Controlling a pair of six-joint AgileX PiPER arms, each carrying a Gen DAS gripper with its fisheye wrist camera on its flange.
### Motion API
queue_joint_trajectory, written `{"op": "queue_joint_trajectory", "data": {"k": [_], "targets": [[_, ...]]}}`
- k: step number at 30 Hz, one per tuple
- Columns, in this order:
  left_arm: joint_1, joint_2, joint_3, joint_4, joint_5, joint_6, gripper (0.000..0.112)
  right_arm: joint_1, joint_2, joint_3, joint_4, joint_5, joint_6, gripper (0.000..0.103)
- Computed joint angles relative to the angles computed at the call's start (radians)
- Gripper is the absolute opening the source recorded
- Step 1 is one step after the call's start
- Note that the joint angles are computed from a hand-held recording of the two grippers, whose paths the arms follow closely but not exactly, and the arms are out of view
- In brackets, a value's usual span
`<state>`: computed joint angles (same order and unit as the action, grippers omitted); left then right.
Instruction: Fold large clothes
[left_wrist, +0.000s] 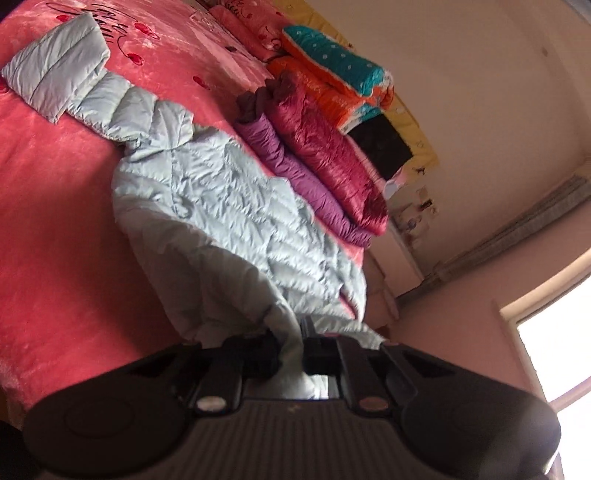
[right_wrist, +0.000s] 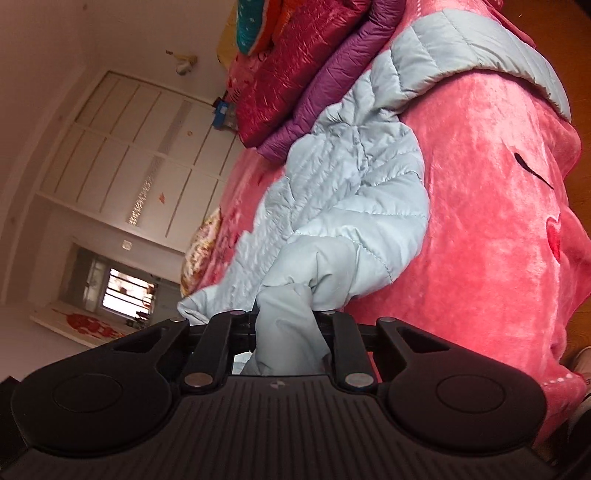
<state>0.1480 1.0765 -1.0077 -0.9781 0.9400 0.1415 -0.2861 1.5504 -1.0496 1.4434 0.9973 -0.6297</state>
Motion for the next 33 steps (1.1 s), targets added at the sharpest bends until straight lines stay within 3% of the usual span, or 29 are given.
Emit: {"op": "queue_joint_trajectory", "data": {"k": [7,11,14,16,18,19,21,23,26,31,33], "targets": [[0.213,-0.059,-0.039,-0.088,0.146,-0.107,0.007,-0.07,-0.047,0.022,0.083,0.028,0.116,0.019],[0.161,-0.062,-0.021,0.179,0.152,-0.305,0.007,-0.007,-0.04,0.007,-0.071,-0.069,0.216,0.019],[0.112,-0.074,0.028,0.355,0.137,-0.428,0.007,0.061,-0.018,-0.023,-0.308,-0.151,0.347,0.023],[0.081,-0.095,0.047,0.435,0.124,-0.474,0.01,0.113,0.007,-0.042,-0.46,-0.187,0.428,0.03],[0.076,-0.117,0.049,0.468,0.133,-0.485,0.018,0.138,0.024,-0.064,-0.57,-0.202,0.507,0.063],[0.06,-0.129,0.04,0.498,0.134,-0.494,0.024,0.137,0.016,-0.058,-0.593,-0.213,0.516,0.068],[-0.003,-0.15,0.011,0.592,0.128,-0.531,0.042,0.121,0.005,-0.045,-0.574,-0.225,0.491,0.079],[-0.082,-0.175,-0.013,0.689,0.126,-0.588,0.046,0.104,-0.019,-0.029,-0.58,-0.239,0.495,0.092],[-0.199,-0.196,-0.049,0.8,0.123,-0.649,0.05,0.055,-0.069,0.014,-0.549,-0.25,0.442,0.094],[-0.562,-0.146,-0.103,1.141,0.083,-0.9,0.058,0.145,-0.156,0.039,-0.679,-0.428,0.429,0.095],[-0.645,-0.107,-0.121,1.198,0.077,-0.96,0.058,0.193,-0.181,0.055,-0.671,-0.486,0.359,0.099]]}}
